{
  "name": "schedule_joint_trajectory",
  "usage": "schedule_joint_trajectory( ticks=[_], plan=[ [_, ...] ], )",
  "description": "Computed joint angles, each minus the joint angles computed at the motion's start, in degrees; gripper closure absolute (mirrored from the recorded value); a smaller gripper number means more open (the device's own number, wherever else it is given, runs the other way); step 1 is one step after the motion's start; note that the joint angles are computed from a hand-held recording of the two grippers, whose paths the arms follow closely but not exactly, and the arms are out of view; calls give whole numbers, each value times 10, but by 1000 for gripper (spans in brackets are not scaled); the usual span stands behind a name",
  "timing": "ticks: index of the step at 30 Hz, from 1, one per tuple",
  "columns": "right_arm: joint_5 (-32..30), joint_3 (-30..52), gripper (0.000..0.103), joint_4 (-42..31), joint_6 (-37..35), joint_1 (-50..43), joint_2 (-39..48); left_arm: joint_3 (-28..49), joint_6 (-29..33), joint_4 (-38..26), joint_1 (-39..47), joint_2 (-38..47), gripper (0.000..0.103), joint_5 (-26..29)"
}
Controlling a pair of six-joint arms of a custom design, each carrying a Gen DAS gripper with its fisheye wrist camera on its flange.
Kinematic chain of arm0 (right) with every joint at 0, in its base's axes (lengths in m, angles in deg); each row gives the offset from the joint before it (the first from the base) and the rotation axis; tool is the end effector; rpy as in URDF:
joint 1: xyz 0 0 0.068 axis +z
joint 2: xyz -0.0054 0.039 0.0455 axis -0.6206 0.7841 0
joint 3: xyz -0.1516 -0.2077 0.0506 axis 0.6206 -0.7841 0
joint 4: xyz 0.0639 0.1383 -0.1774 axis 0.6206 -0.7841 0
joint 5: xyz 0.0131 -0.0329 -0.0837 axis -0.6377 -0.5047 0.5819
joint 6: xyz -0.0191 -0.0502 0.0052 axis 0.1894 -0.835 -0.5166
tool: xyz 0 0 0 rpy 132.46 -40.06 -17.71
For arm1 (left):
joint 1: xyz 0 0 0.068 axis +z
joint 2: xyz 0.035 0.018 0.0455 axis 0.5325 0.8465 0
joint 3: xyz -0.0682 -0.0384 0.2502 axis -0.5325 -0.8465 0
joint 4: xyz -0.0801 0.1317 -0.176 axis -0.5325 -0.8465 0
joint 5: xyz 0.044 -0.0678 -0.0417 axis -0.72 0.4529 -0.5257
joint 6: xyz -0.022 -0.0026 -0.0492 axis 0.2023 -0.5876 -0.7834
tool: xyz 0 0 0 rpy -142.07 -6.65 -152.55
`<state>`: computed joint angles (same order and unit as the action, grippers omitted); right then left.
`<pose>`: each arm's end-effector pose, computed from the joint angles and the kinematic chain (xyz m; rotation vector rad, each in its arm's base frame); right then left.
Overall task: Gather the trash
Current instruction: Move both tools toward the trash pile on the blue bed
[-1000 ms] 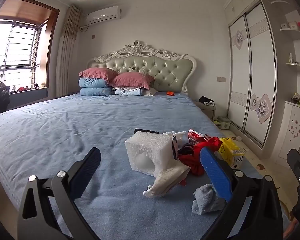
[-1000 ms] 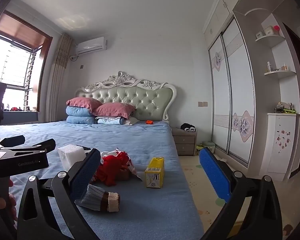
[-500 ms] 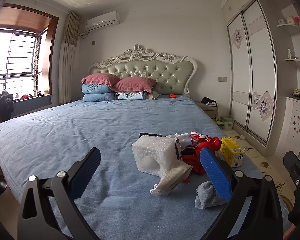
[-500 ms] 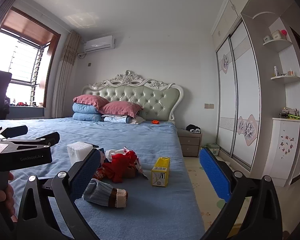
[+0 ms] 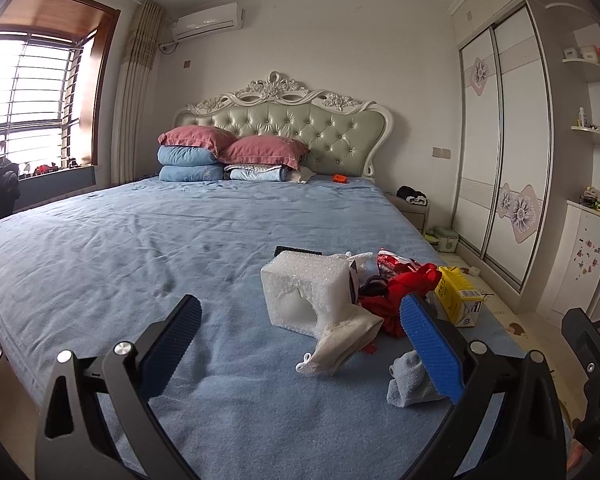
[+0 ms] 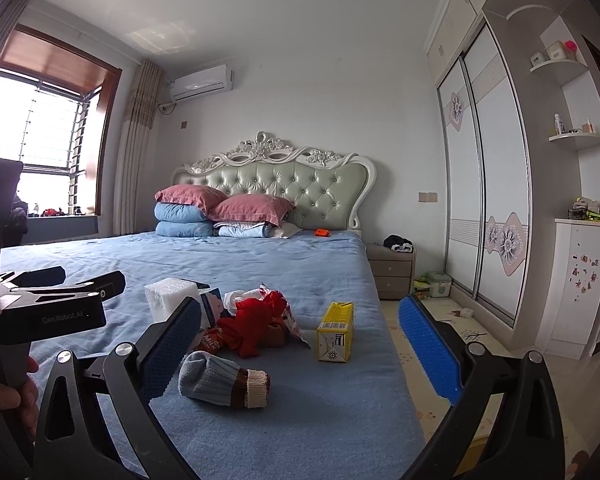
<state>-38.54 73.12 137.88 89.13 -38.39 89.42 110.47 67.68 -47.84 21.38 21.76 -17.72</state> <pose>0.2573 -0.0075 0.1457 0.1706 1.6328 -0.1634 0.3486 -0.0699 0.1850 0.2257 1.8660 -0.2247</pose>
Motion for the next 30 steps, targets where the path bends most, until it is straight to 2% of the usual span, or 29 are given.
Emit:
schedule_joint_trajectory(
  ticks=[10, 14, 30],
  plan=[
    [3, 8, 8, -20, -6, 6, -3, -1, 3, 1, 2, -1, 4, -3],
    [-10, 17, 8, -51, -1, 2, -13, 0, -1, 1, 4, 1, 4, -5],
    [-9, 17, 8, -45, -2, 0, -6, 10, -4, -12, 7, 7, 4, -1]
  ],
)
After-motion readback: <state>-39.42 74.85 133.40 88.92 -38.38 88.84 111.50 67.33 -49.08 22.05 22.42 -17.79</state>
